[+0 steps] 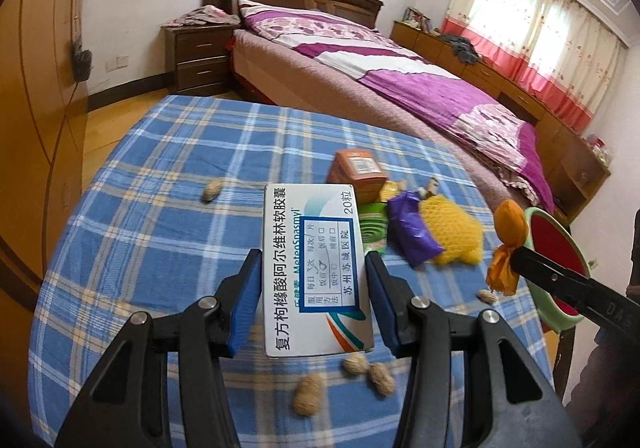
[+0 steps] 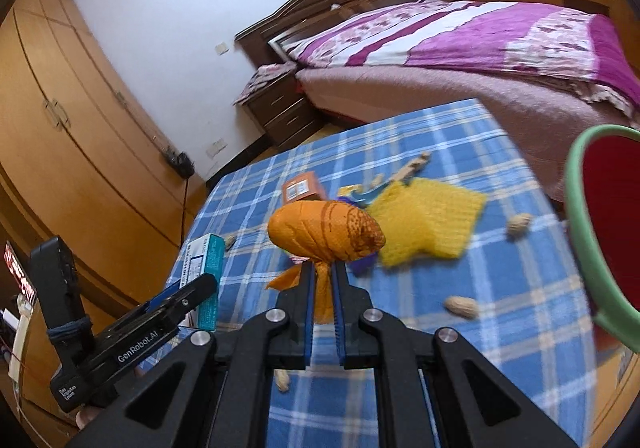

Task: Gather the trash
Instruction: 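Carry both items over the red bucket and open both tools to drop them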

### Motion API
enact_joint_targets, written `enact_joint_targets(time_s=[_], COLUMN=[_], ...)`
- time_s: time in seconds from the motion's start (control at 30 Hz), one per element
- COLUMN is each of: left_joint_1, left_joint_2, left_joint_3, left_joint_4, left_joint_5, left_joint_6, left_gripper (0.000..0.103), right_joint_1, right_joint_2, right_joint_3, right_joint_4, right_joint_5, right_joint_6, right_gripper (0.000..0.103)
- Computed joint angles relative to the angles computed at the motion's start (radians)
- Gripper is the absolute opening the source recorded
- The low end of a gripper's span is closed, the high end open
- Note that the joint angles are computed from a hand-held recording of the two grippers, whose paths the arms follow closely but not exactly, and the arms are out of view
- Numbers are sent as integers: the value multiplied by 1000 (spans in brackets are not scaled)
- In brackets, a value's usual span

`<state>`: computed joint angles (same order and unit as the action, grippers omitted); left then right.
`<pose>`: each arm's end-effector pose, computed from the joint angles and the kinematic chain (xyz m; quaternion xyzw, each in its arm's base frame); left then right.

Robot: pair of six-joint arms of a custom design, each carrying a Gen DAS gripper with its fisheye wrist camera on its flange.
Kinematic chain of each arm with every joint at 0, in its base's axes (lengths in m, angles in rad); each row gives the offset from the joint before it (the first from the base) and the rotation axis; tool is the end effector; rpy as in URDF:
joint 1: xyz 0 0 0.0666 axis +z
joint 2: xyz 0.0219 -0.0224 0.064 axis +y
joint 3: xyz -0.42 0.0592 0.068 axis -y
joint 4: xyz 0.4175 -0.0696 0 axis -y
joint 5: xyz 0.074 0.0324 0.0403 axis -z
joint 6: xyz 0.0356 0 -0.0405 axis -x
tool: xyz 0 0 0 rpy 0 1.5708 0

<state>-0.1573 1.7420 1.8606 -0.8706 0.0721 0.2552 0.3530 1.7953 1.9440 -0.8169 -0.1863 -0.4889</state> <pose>0.6463 -0.1055 0.5073 -0.0305 0.9164 -0.1138 0.3826 0.6359 0.2409 0.5191 0.0204 0.8967 0.2538 0.3621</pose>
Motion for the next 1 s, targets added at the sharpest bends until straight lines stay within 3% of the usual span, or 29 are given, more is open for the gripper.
enact_joint_targets(time_s=[0.5, 1.0], left_joint_1=[-99, -234], left_joint_2=[45, 189], left_joint_3=[100, 328], left_joint_4=[-67, -175], left_joint_5=[95, 125], left_joint_6=[-64, -153], left_gripper=[52, 52], right_joint_1=[-92, -209], right_joint_2=[-191, -300], right_joint_3=[-240, -397], right_joint_4=[103, 145], right_joint_5=[97, 225], right_joint_6=[-80, -133], right_gripper=[10, 10])
